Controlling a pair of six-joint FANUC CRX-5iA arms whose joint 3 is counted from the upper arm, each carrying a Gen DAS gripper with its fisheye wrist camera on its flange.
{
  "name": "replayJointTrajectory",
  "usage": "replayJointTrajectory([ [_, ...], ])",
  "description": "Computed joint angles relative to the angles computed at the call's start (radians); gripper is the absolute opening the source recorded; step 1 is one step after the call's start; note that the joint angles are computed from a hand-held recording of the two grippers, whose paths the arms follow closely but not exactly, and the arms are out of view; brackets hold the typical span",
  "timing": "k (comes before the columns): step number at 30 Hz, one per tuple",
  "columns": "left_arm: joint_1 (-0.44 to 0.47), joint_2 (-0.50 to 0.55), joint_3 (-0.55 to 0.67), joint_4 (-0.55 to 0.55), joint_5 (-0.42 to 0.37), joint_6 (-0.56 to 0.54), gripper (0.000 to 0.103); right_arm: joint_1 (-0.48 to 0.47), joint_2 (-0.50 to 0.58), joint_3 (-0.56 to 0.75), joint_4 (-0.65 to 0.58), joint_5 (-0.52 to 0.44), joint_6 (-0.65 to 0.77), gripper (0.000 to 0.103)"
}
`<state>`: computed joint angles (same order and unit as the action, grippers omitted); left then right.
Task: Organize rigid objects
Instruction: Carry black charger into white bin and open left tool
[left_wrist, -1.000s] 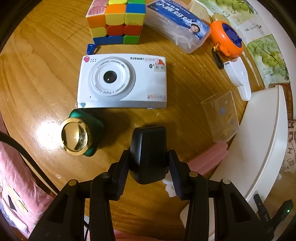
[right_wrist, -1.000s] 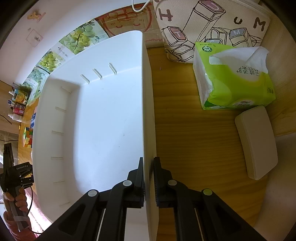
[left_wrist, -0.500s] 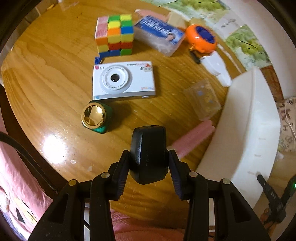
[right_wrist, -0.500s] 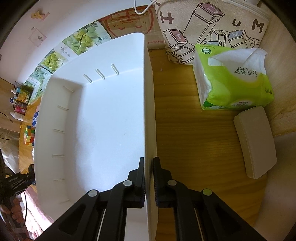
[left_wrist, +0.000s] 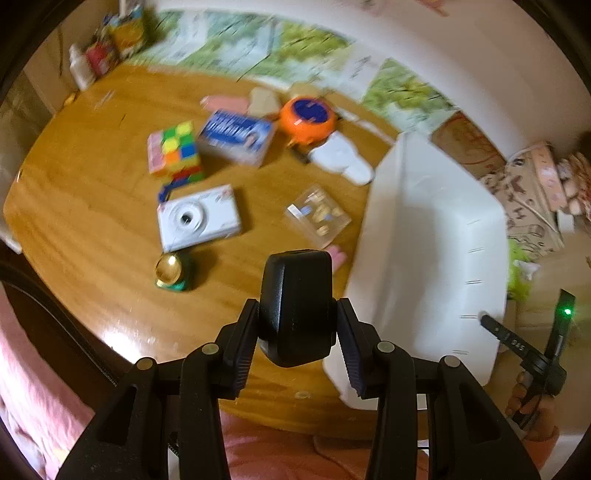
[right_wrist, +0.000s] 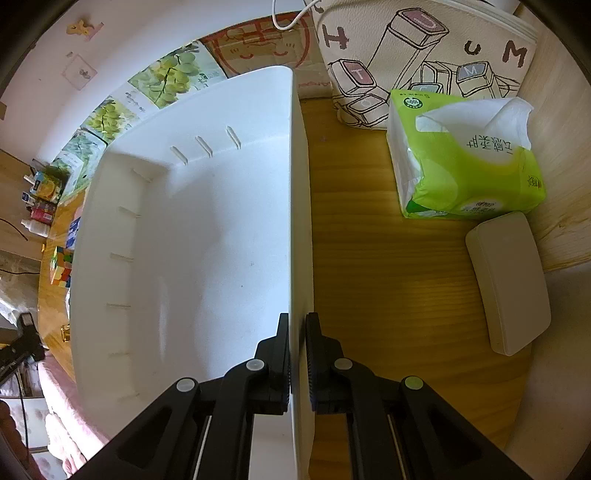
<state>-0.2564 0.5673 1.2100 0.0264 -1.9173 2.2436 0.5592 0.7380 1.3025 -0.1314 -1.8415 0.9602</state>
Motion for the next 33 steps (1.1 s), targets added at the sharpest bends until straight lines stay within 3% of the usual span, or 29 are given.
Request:
replayJointTrajectory([
  [4,-0.023,0.067,0.138,-0.024,0.001,-0.053,0.045,0.0,0.001,0.002,-0.001,0.001,0.007,0.007],
  [14,-0.065,0.088,0.17,-0.016,0.132,-0.18,0.045,-0.002,0.019,0.038,-0.01,-0.024,0.01,0.007],
  [29,-0.117,0.077,0.011,0.12,0.391,-0.395,0.045,-0.009,0.098,0.185,-0.026,-0.109,-0.005,0.007],
  [33,-0.127,0.094,0.005,0.153,0.411,-0.436,0.045,-0.01,0.136,0.258,-0.028,-0.149,-0.008,0.007],
])
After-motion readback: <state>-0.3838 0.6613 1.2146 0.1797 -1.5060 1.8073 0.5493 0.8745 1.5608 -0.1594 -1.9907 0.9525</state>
